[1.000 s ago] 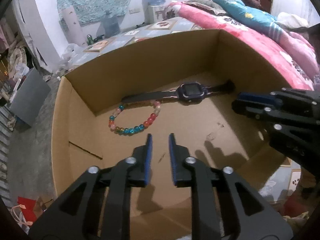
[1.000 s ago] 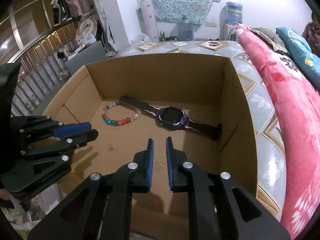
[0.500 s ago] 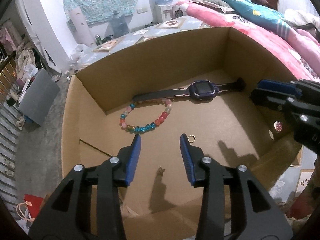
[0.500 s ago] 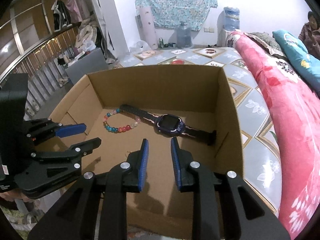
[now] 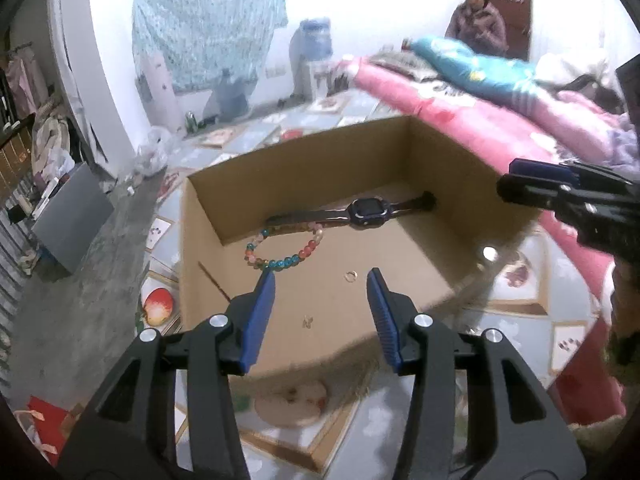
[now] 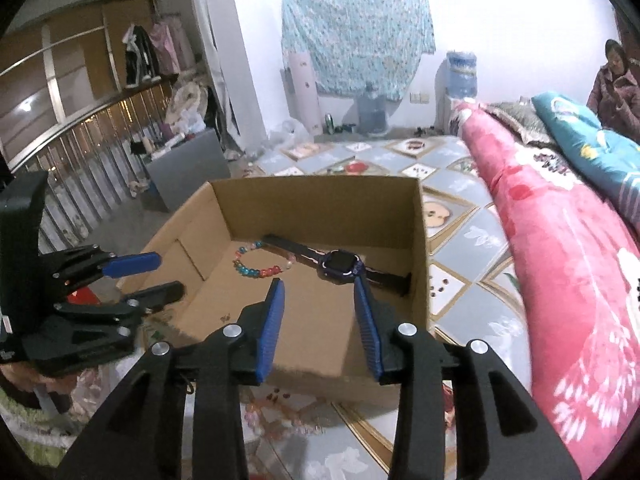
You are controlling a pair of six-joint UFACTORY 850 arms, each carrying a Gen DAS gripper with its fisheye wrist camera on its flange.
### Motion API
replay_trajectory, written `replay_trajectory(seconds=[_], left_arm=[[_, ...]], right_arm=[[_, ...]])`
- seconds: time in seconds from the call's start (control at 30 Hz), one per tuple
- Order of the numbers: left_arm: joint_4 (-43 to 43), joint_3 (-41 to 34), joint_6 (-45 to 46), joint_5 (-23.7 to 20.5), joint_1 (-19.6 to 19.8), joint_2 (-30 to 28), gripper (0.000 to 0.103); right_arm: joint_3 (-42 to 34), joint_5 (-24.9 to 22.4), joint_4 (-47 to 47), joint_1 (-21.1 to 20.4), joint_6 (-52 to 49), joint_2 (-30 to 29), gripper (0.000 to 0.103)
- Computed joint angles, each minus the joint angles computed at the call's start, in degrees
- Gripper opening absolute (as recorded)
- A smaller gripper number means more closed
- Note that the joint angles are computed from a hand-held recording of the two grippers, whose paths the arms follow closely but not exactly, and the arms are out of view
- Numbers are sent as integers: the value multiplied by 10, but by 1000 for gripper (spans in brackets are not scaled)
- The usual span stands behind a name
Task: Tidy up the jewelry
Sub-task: 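Raise the left tool out of the box, then lower the left tool onto the small gold ring beside the pink bracelet and close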
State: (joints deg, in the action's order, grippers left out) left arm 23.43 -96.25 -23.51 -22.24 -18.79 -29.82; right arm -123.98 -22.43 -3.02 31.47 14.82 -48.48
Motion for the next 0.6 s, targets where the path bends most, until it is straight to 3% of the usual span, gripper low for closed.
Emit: replay_trajectory(seconds=[0.17,0.27,0.37,0.6], left_arm=[[68,123,-58,82,-2,82,45],[-12,170,21,112,-3,107,45],[-95,191,97,113,-7,107,45],[-91,186,94,100,-17,65,44]], right_arm=[[119,46,22,-1,-14,71,38],[159,47,56,0,-36,88,38],[183,38,106,1,-65,91,38],[187,-6,228,8,-130,61,38]])
